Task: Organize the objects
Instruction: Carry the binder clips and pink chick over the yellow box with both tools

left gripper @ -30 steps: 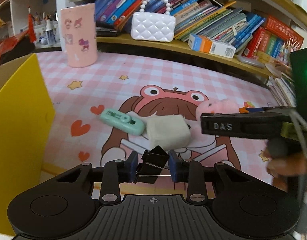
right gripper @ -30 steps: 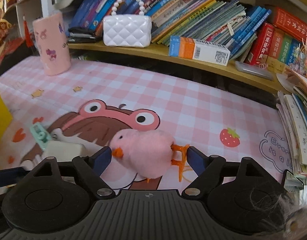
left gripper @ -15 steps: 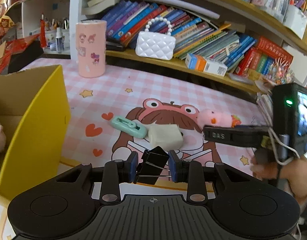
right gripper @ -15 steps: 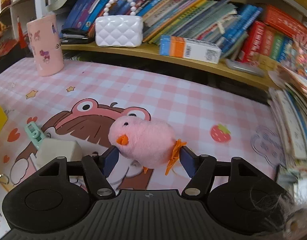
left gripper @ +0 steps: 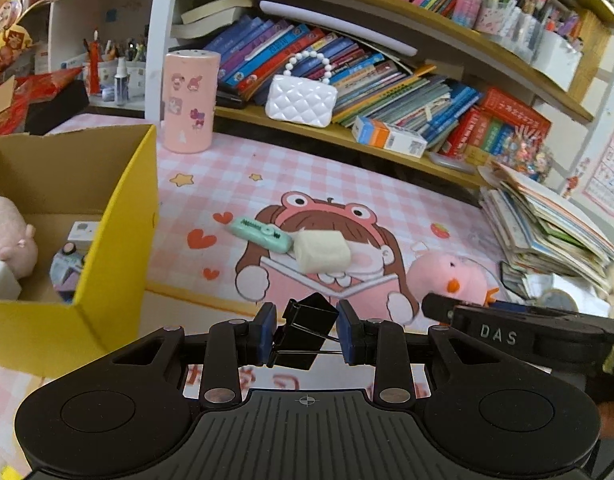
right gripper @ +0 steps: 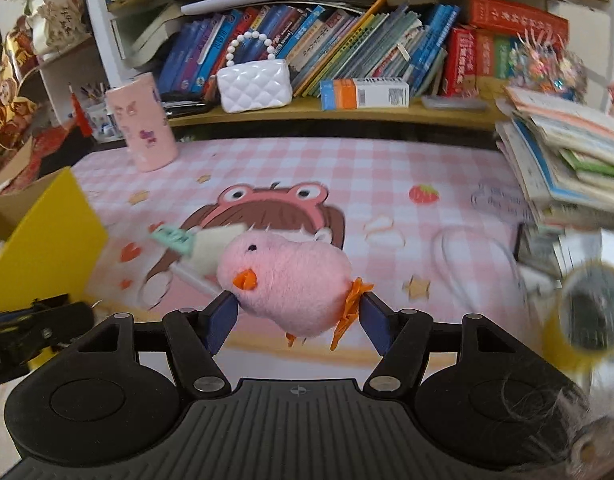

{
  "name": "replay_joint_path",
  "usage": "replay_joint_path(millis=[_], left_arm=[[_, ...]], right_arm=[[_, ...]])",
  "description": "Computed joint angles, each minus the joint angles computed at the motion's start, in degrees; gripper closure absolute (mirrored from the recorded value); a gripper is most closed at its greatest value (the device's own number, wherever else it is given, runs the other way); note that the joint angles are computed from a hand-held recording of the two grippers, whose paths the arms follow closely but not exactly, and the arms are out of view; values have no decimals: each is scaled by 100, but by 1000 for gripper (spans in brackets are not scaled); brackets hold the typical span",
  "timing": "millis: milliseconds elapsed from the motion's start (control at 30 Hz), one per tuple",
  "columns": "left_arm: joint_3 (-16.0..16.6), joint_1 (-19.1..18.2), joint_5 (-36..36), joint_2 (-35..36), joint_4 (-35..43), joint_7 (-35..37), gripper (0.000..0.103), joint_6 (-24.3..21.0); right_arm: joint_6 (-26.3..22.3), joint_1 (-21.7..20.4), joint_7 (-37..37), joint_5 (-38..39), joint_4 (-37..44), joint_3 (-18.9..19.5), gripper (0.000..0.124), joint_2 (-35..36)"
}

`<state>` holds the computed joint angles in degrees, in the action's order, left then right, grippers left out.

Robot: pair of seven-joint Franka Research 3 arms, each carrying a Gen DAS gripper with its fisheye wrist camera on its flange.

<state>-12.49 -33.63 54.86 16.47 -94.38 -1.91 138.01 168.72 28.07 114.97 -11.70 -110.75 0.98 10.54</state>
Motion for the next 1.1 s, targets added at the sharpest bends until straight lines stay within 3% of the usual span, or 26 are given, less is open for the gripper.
replay_joint_path(millis=[200, 433, 800, 1100], left_arm=[[-89, 143, 78, -496, -690, -71, 72, 410], [-300, 416, 244, -1234, -1578, -299, 72, 679], [-736, 911, 334, -2373, -2779, -748, 72, 873], [-1014, 1221, -141, -3346, -3675, -700, 72, 852]], right_arm=[[-140, 236, 1203, -988, -487, -51, 60, -490], [-542, 90, 2159, -1718, -721, 423, 60, -837], [-835, 160, 2884, -2506, -825, 968, 60, -1079], [-883, 427, 3242, -2851, -681, 1147, 60, -975]])
